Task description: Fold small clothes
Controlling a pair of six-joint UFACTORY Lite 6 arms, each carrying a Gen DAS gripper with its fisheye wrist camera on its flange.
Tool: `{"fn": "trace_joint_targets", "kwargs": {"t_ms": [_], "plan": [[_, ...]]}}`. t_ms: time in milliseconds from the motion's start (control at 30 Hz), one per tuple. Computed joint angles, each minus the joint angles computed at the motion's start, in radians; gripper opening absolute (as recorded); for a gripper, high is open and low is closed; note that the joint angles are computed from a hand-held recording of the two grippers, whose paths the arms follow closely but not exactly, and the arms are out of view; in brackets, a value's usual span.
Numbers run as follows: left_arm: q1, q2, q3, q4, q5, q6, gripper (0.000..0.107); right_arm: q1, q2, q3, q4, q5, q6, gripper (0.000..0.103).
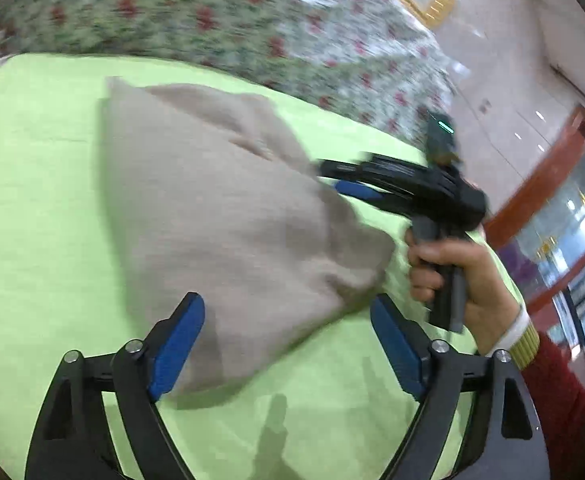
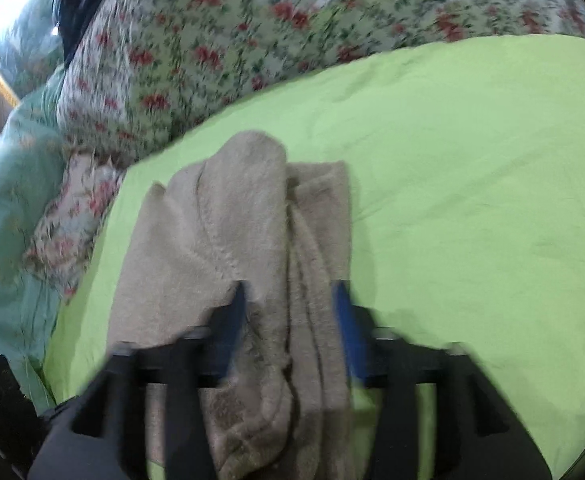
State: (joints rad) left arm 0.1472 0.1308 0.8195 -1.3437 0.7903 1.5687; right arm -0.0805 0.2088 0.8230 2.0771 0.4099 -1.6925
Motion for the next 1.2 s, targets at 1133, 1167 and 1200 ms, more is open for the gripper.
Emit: {"fn": "trace_joint_targets", "kwargs": {"t_ms": [1133, 1167, 1200], "plan": [[0.326, 0.396, 0.593, 0.335, 0.253, -0.246, 0.050, 0.380, 0.107, 0.068, 0.248, 0.196, 0.023, 0.033], [0.361, 0.384, 0.578, 0.353, 0.260, -0.227, 0.050, 0.414, 0.126, 0.078, 0.288, 0.198, 0.000, 0.032], [0.392, 0.380, 0.561, 0.366, 0.263, -0.203, 0.050, 0.447, 0.151, 0.092, 0.333, 0.196, -0.026, 0.032]]}}
